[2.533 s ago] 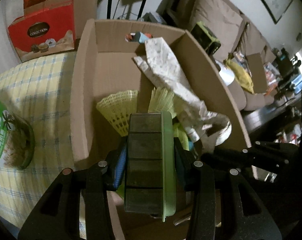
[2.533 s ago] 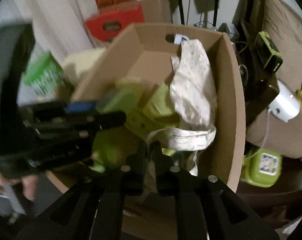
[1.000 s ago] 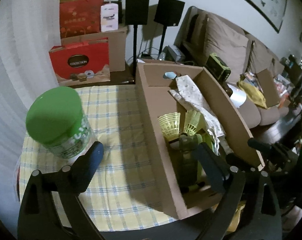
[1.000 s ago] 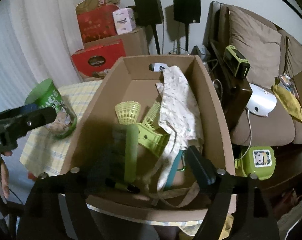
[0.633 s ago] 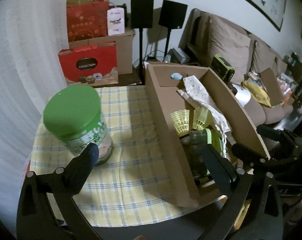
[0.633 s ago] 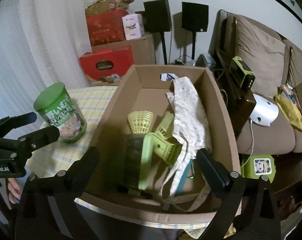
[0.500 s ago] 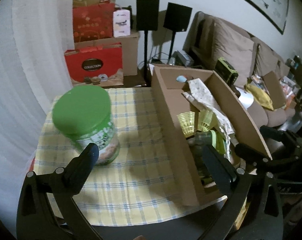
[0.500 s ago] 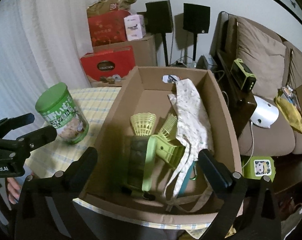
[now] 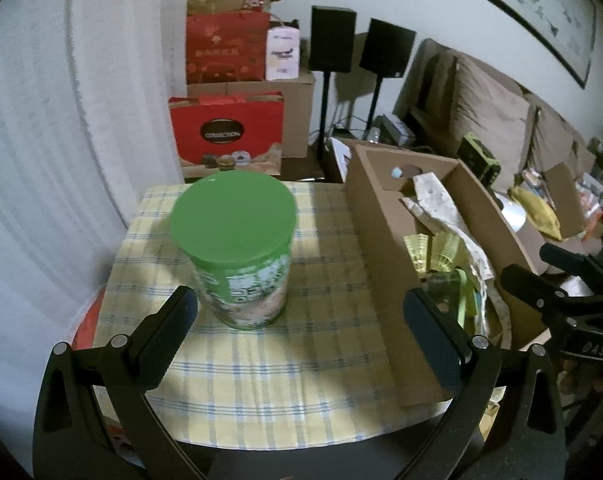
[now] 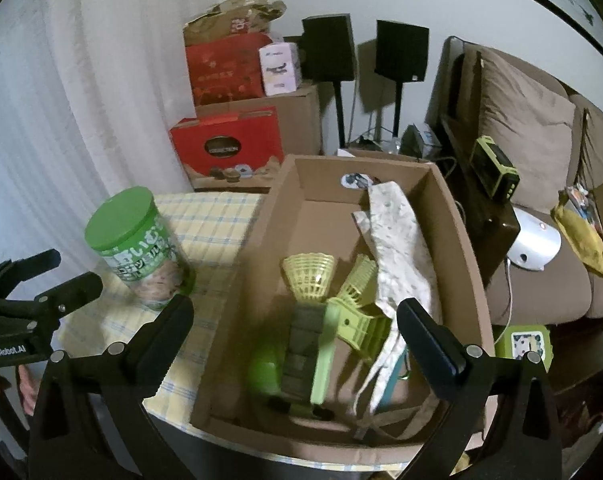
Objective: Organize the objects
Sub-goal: 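Grasp the green-lidded canister with the right gripper while the left braces its side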
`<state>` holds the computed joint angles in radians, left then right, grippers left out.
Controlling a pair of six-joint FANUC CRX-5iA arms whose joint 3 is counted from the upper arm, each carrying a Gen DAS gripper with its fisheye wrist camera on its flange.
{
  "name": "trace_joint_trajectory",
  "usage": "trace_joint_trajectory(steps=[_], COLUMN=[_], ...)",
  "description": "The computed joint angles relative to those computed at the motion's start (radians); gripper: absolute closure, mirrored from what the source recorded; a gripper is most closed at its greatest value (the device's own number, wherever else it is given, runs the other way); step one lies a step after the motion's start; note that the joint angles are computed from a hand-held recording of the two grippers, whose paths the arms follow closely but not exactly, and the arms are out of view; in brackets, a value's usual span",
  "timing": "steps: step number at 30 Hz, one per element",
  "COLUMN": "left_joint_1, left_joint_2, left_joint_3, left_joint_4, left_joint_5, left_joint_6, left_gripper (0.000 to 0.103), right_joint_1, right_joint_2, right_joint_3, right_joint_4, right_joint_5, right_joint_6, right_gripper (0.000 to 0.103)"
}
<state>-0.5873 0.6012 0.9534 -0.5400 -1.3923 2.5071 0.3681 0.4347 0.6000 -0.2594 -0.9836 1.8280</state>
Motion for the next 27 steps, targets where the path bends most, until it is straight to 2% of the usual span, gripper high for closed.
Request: trace_joint_trajectory(steps=[10, 14, 19, 27], left_joint_1=[0.033, 0.066, 0.101, 0.107], left_joint_2=[-0.131, -0.174, -0.219, -0.231], left_joint_3=[-0.217, -0.311, -0.422, -0.509], left_joint_4=[-0.052, -0.034, -0.002, -0.033], left_joint_5=[0.098, 0.158, 0.273, 0.383], left_joint_6=[0.107, 0.140, 0.146, 0.128], left_gripper=[0.000, 0.000, 0.000, 0.000], right_joint_1=[0.033, 0.036, 0.052, 0.094], right_joint_2=[0.028, 0.073, 0.105, 0.145], right_joint_3=[0.055, 0.136, 0.192, 0.228], right_joint_4=[-0.059, -0.125, -0.188, -0.233], right_joint_5=[-0.018, -0.073, -0.102, -0.122], right_joint_6=[0.087, 0.118, 0.179, 0.278], right_gripper=[0.001, 0.001, 0.001, 0.001])
